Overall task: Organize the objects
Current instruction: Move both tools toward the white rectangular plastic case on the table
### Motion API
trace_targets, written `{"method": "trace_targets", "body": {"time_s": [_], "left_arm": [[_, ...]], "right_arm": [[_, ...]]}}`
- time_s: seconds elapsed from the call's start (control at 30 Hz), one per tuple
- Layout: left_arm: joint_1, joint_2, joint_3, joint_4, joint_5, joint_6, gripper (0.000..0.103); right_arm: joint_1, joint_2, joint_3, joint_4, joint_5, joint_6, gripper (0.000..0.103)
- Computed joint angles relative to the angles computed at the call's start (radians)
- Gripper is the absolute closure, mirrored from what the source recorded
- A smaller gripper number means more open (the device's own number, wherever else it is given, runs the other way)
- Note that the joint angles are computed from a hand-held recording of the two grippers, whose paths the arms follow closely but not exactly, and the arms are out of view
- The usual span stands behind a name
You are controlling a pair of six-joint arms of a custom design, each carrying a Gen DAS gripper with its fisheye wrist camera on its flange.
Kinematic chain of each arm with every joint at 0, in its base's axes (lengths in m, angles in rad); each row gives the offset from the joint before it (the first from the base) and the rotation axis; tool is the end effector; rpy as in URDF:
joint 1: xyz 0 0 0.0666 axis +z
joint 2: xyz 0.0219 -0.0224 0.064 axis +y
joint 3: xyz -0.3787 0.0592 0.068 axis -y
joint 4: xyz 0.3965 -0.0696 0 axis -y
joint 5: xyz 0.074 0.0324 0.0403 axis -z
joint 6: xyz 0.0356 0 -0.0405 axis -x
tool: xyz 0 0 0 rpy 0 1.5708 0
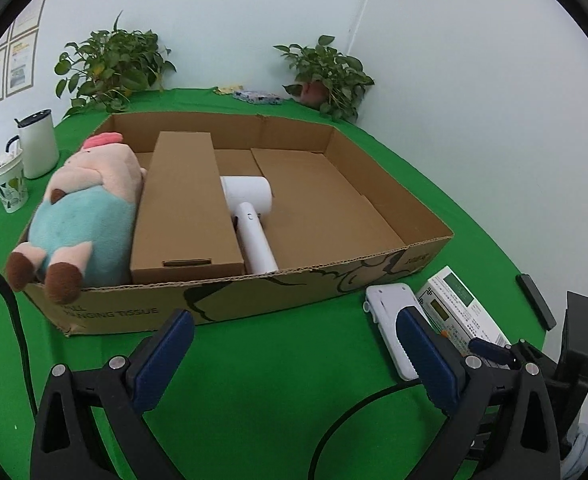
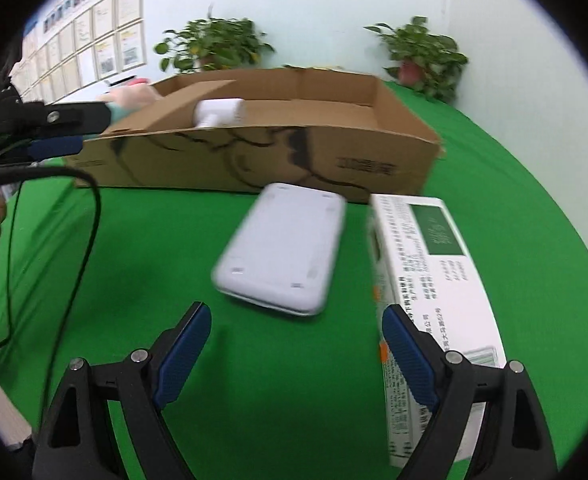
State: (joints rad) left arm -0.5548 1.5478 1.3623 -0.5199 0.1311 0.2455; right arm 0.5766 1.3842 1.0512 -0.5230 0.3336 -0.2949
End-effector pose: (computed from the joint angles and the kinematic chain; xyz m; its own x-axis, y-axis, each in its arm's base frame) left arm 0.4682 -0.2961 0.3666 -0.6821 0.1392 -0.7179 0.4547 0.8496 -0.2673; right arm 0.3952 0.2426 0.3043 -0.7032 -0.1297 -0.6990 -0.1367 0.9895 -0.0461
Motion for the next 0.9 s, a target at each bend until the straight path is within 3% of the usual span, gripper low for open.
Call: {"method": "trace_targets", "body": {"time_s": [0.23, 0.4, 0.43, 0.5, 0.67, 0.8, 0.83, 0.87, 0.9], "left_arm": [[0.028, 0.102, 0.119, -0.058, 0.146, 0.016, 0.001], [0.037, 0.121, 0.131, -0.078, 0.161, 0.014, 0.003], [0.038, 0.118, 0.125, -0.074, 0.162, 0.013, 0.003], [0.038, 0.112, 0.117, -0.071, 0.161, 0.007, 0.003], [0.033, 0.084, 0.09, -0.096, 0.18, 0.021, 0.007], [0.022, 0.059, 0.067, -0.151, 0.195, -0.002, 0.007], [0.023, 0.061, 0.067, -0.15, 0.229, 0.005, 0.007], [0.024, 0.069, 0.076, -0.151, 0.271, 0.018, 0.007], [0.023, 0.08, 0.089, -0.155, 0.301, 0.03, 0.007]], "right_arm": [[-0.02, 0.061, 0.094, -0.029, -0.135, -0.004, 0.015], [-0.028, 0.168, 0.205, -0.12, -0.1, -0.03, 0.015], [-0.037, 0.171, 0.205, -0.124, -0.111, -0.036, 0.016], [-0.041, 0.178, 0.205, -0.137, -0.088, -0.041, 0.031], [-0.026, 0.12, 0.139, -0.118, -0.111, -0.016, 0.036], [0.001, 0.026, 0.04, -0.101, -0.156, 0.025, 0.034], [0.006, 0.008, 0.022, -0.099, -0.153, 0.024, 0.03], [0.008, -0.014, 0.003, -0.092, -0.154, 0.011, 0.019], [0.007, -0.034, -0.015, -0.074, -0.172, -0.001, 0.017]]}}
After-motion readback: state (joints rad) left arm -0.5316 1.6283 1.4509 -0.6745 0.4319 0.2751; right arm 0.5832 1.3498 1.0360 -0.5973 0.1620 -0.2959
